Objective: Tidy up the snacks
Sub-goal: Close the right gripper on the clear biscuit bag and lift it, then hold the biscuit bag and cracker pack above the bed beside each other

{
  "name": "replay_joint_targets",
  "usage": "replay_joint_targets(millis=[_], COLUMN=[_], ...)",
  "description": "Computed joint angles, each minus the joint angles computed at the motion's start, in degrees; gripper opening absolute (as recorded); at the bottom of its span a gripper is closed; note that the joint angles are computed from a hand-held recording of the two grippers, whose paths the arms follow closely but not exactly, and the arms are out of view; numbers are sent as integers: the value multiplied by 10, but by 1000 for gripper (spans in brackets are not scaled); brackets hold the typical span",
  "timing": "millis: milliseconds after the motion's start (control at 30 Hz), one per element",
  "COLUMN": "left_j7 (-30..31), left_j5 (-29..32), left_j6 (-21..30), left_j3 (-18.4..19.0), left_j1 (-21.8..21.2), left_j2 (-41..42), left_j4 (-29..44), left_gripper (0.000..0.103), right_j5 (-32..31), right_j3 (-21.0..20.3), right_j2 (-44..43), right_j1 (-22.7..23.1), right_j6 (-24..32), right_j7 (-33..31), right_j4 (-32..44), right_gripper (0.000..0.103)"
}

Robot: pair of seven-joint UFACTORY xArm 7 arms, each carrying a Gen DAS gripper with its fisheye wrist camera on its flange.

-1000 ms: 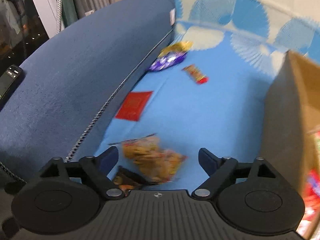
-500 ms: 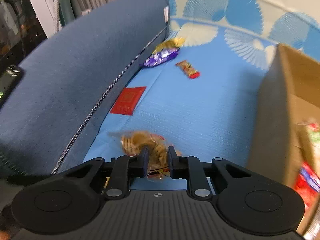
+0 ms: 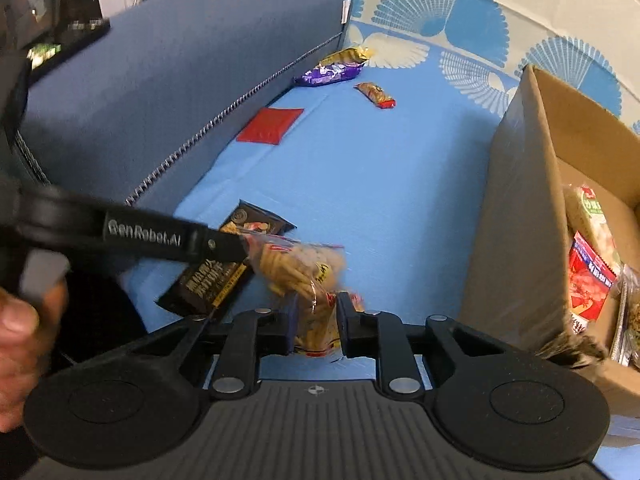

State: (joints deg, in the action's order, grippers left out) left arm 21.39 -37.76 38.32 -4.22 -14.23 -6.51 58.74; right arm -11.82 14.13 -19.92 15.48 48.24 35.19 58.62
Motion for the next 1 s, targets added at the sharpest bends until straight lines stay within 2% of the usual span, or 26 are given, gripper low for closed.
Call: replay_joint_targets(millis=[33,67,100,200,267,433,567,633,700,1000], left_j7=[1,2,2,0,-5,-2,1,2,5,-2], left_j5=[-1,-2,-2,4,13,21,35,49,65,119], left_j6=[1,2,3,8,11,16,11,4,-4,-23], left_j3=[0,0,0,-1,-3,-4,-8,-12,-16,-21], left_j1=[0,0,0,0,1,0,-3,-6,-10,-24], left_j2=[0,0,1,3,5,4,4,1,-2,-4], left_j4=[0,0,1,4,7,7,7,3,-1,-9], left_gripper=[49,49,49,49,50,50,55,55,57,59], right_j5=[4,11,14,13,-3,-14,-18,-16,-31,-83], right_j3=[-1,-2,-3,-2,4,1,-2,-4,1,14], right_j2=[-2,-1,1,4,10,22,24,26,27,28], right_j1=[2,5,7,10,5,-3,-4,-2,-4,-5], right_j6=[-7,-14,-20,-35,-44,-68,-66,-63,-51,-13], right_j7=[0,-2,-5,-18,-12,16,23,18,18,9], right_j4=[-6,-9,-12,-19,-22,-28,-30,-30,-27,-12], right_gripper=[46,60,67,75,77,77,77,73,60,43])
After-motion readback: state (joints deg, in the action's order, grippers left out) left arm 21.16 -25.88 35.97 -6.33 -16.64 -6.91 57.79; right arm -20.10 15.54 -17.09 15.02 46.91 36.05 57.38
